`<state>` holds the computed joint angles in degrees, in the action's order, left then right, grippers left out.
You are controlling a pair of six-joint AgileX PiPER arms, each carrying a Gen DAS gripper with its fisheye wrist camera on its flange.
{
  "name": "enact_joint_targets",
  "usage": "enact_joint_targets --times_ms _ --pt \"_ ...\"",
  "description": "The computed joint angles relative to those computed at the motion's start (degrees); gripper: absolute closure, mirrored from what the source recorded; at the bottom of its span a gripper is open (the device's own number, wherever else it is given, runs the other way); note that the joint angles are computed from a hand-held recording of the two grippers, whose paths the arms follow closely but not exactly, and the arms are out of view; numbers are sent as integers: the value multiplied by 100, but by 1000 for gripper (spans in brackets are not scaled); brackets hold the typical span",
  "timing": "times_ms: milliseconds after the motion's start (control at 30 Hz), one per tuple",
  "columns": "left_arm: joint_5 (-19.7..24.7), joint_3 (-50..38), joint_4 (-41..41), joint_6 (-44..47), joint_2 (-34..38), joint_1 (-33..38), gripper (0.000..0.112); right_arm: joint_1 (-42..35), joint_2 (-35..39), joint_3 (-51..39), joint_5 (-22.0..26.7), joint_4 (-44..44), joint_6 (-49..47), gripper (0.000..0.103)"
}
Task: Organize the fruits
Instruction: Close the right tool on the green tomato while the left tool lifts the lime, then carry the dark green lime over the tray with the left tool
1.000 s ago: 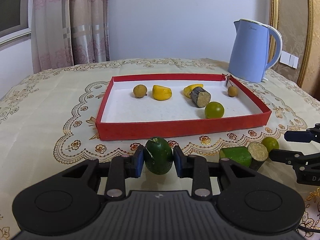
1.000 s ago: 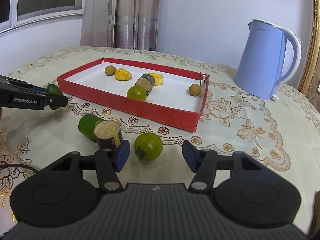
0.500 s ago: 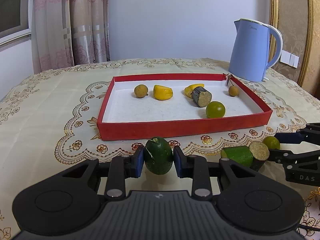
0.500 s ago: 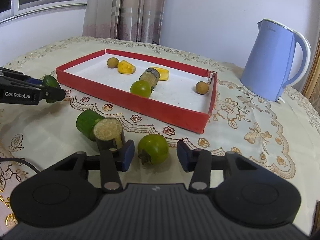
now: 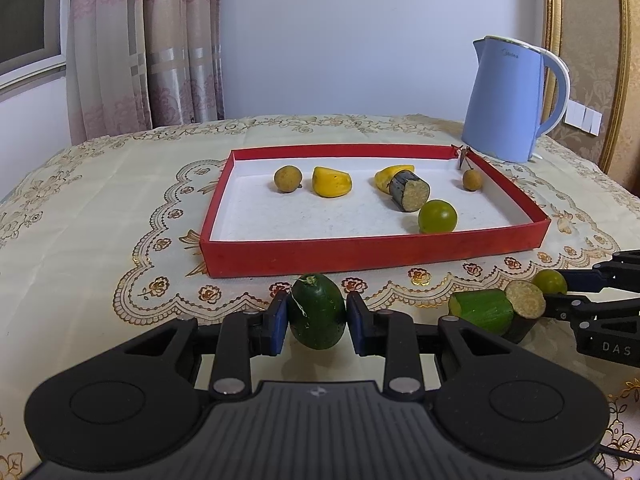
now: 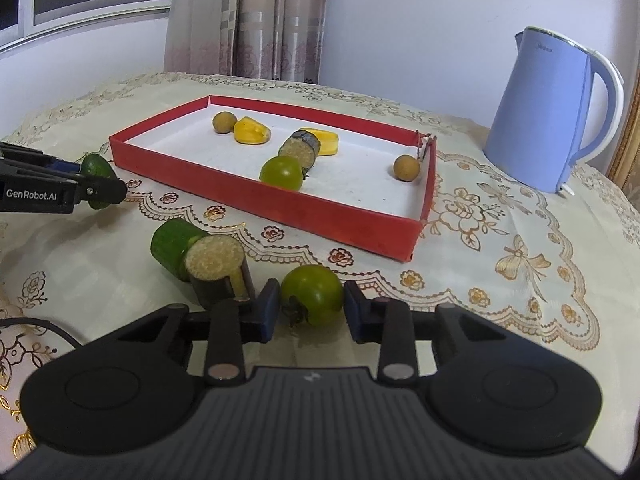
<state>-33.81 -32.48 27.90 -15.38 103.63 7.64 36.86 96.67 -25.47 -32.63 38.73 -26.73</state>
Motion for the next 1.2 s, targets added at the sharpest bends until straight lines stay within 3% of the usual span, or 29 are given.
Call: enact_joint_targets --times_ms 567,1200 --pt "391 -456 -658 517 -41 -231 82 19 -289 376 -386 -230 493 71" --pt "839 -1095 -1154 754 198 -529 82 -85 -356 532 -479 -551 854 71"
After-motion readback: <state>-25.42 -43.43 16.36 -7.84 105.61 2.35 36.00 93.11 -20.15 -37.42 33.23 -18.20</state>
